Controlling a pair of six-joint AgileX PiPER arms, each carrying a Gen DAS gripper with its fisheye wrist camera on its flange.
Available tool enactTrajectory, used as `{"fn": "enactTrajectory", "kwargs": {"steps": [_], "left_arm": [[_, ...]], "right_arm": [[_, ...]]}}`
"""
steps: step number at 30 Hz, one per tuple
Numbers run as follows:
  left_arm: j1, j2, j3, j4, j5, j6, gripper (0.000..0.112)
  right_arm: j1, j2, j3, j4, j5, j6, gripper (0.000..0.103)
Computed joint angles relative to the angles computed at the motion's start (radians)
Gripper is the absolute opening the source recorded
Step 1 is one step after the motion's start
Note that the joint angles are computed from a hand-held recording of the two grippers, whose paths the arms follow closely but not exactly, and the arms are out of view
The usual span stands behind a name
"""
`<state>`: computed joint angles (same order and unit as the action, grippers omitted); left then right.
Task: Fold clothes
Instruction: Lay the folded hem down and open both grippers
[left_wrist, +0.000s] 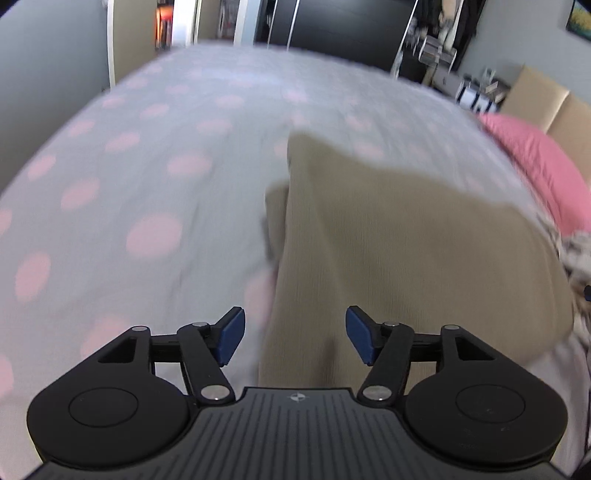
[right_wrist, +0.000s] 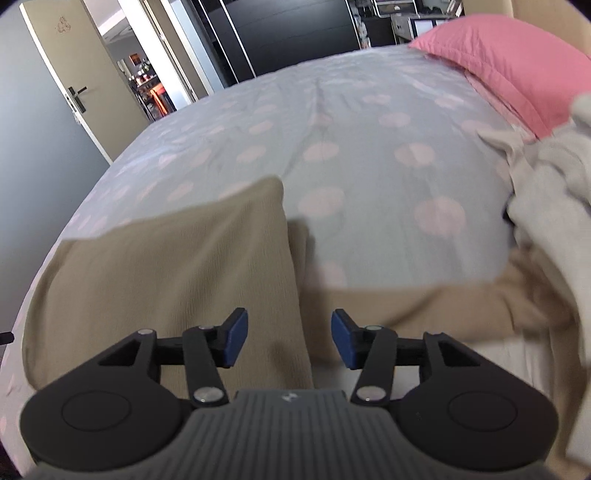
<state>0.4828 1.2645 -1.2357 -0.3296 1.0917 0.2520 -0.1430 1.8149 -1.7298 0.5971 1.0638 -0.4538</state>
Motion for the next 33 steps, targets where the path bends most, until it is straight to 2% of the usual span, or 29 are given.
{"fn": "enactTrajectory", "kwargs": {"steps": [4,10,12,13,15,17,19,21,23,24,25,26,27,30,31,33], "left_arm": [[0.034,-0.008,0.043,-0.026,0.025,0.003,0.059],[0.01,0.038,0.054,0.013,0.025,0.021,0.059],[0.022,0.055,0.05,-0.016,0.037,0.04,0.053],[0.029,0.066,0.045,-0.031,0.047,0.049,0.042],[0.021,0.08,0.038,-0.019,0.048,0.03,0.035],[-0.005,0.088,0.034,0.021,0.037,-0.01,0.022],[-0.073,0.081,0.026,0.108,0.016,-0.088,0.016],[-0.145,0.075,0.014,0.199,0.007,-0.166,0.015],[-0.181,0.064,0.01,0.239,0.006,-0.186,0.016],[-0.173,0.063,0.007,0.229,0.015,-0.185,0.017],[-0.155,0.065,-0.003,0.21,0.03,-0.182,0.02],[-0.139,0.068,-0.017,0.194,0.048,-0.18,0.02],[-0.129,0.07,-0.031,0.187,0.062,-0.175,0.021],[-0.109,0.078,-0.061,0.162,0.08,-0.16,0.033],[-0.108,0.09,-0.076,0.151,0.084,-0.162,0.042],[-0.127,0.128,-0.107,0.157,0.087,-0.18,0.045]], "right_arm": [[-0.045,-0.036,0.084,0.037,0.051,-0.035,0.063],[-0.03,0.003,0.103,0.054,0.024,-0.053,0.064],[-0.019,0.04,0.08,0.048,0.031,-0.023,0.064],[-0.014,0.059,0.067,0.045,0.037,-0.007,0.062],[-0.005,0.079,0.052,0.04,0.048,0.017,0.045],[0.01,0.082,0.05,0.019,0.043,0.026,0.019],[0.035,0.065,0.062,-0.033,0.019,0.027,0.016],[0.059,0.041,0.081,-0.082,-0.007,0.028,0.016],[0.077,0.01,0.109,-0.121,-0.031,0.031,0.018],[0.085,-0.005,0.123,-0.139,-0.039,0.035,0.021],[0.09,-0.016,0.132,-0.161,-0.036,0.041,0.031],[0.096,-0.027,0.14,-0.185,-0.03,0.048,0.05],[0.093,-0.035,0.153,-0.183,-0.021,0.03,0.056],[0.083,-0.045,0.178,-0.18,0.01,-0.009,0.059],[0.08,-0.042,0.184,-0.183,0.013,-0.011,0.059],[0.076,-0.027,0.19,-0.193,0.007,-0.019,0.06]]}}
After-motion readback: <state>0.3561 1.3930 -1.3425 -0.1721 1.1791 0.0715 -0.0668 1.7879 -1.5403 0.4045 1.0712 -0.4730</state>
